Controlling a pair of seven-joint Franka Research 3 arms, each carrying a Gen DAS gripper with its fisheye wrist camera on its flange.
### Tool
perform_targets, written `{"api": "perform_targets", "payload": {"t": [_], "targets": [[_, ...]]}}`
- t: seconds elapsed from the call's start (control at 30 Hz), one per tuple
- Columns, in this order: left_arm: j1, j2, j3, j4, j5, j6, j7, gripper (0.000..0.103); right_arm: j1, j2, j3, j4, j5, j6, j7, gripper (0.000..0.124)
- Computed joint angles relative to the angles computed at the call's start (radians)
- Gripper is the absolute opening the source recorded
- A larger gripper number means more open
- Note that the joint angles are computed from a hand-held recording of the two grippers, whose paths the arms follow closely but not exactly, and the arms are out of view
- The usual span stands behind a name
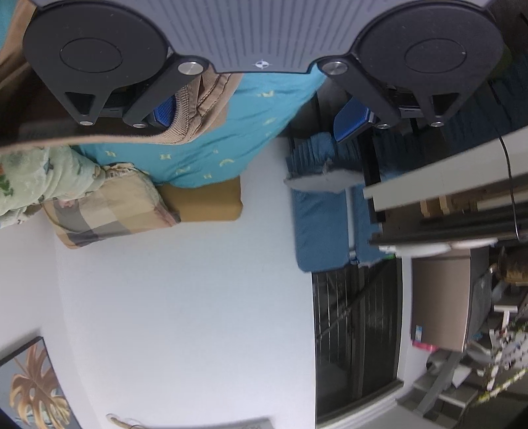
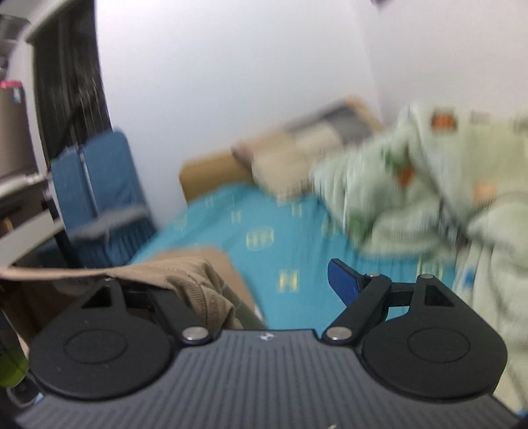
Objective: Fold clothes
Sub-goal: 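Lift the shirt high with both grippers to shake it out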
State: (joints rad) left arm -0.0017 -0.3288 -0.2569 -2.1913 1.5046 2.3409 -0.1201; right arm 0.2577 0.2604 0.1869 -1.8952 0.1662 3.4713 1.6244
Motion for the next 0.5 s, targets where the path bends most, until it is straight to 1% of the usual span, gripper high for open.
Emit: {"api": "perform_targets", "payload": {"t": [0.07,0.13,0.17,0.23,0.33,0.37,0.5], "targets": [[-0.002,0.001,0.011,-0.001,-0.025,0.022,0.013,0.096,-0.068,0.001,0.057,-0.006,-0.082,0.040,0.048,0.081],[-0.002,0.008,0.020,0.002,-0.057,0.045,0.045,0.096,-0.109,0.002,0.085,-0.011,-0.156,0.061,0.104,0.081],[-0.001,0.013,0.022,0.005,-0.071,0.052,0.062,0.096,-0.109,0.002,0.080,-0.009,-0.169,0.052,0.120,0.081],[0.002,0.029,0.015,0.014,-0.084,0.037,0.100,0.096,-0.111,0.003,0.075,-0.002,-0.187,0.034,0.143,0.081],[-0.006,0.070,0.015,0.041,-0.145,0.002,0.207,0.096,-0.151,0.008,0.107,0.008,-0.245,0.031,0.193,0.081],[-0.010,0.084,0.018,0.050,-0.166,-0.004,0.242,0.096,-0.149,0.008,0.104,0.009,-0.251,0.039,0.199,0.081],[-0.015,0.130,0.042,0.070,-0.225,0.021,0.331,0.096,-0.170,0.015,0.114,0.016,-0.307,0.048,0.251,0.081]]}}
